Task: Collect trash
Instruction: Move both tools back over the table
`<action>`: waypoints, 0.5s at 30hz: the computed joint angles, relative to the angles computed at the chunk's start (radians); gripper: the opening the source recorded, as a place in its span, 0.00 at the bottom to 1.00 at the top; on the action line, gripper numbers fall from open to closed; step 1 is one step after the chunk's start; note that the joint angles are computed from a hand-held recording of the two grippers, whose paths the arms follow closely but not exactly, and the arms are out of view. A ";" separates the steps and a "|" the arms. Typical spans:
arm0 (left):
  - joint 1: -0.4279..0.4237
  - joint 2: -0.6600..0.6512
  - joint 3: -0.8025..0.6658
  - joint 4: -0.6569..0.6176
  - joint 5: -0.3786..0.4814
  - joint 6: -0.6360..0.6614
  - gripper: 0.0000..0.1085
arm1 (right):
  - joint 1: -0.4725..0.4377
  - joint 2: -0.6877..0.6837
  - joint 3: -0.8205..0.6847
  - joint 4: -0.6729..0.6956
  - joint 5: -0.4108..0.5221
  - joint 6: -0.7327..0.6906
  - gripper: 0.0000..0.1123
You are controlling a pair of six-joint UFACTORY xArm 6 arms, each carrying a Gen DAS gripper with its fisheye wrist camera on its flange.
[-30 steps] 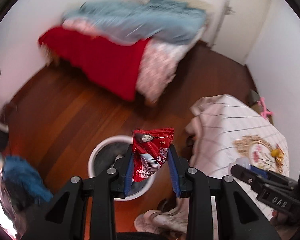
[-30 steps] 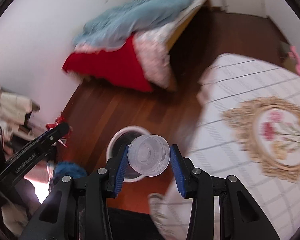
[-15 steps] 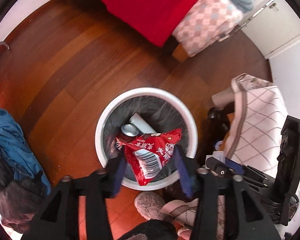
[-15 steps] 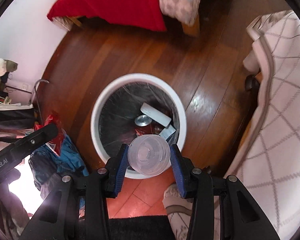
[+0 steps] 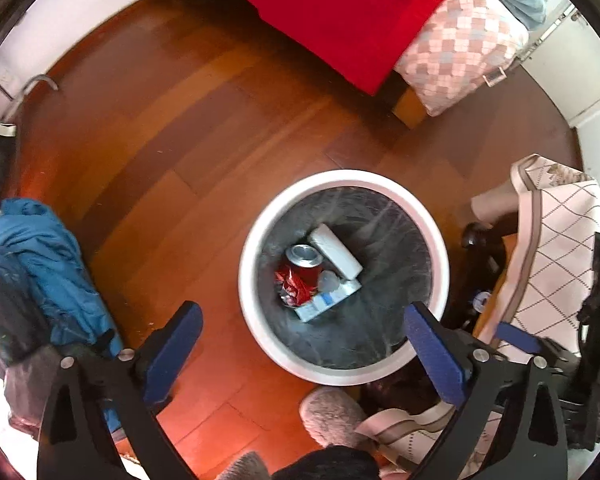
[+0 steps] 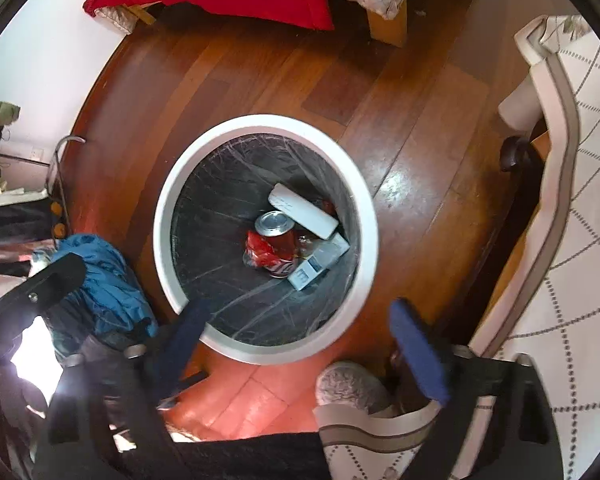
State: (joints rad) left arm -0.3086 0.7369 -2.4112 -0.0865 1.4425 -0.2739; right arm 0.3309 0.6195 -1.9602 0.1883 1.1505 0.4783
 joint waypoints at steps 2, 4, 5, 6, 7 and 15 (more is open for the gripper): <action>-0.005 -0.054 0.081 0.027 -0.032 -0.006 0.95 | 0.008 -0.011 -0.003 -0.037 0.023 0.017 0.92; -0.012 -0.107 0.155 0.056 -0.061 -0.011 0.95 | 0.016 -0.029 0.007 -0.076 0.038 0.035 0.92; -0.016 -0.132 0.186 0.068 -0.074 -0.013 0.95 | 0.020 -0.040 0.013 -0.094 0.045 0.040 0.92; -0.020 -0.151 0.210 0.078 -0.083 -0.017 0.95 | 0.023 -0.048 0.016 -0.107 0.054 0.043 0.92; -0.025 -0.165 0.225 0.086 -0.088 -0.021 0.95 | 0.026 -0.061 0.026 -0.115 0.059 0.046 0.92; -0.056 -0.289 0.354 0.130 -0.132 -0.045 0.95 | 0.041 -0.170 0.106 -0.144 0.054 0.051 0.92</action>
State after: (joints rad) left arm -0.3651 0.4482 -2.0577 0.0433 1.3104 -0.3189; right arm 0.3721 0.4494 -1.8539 0.0445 1.2044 0.5296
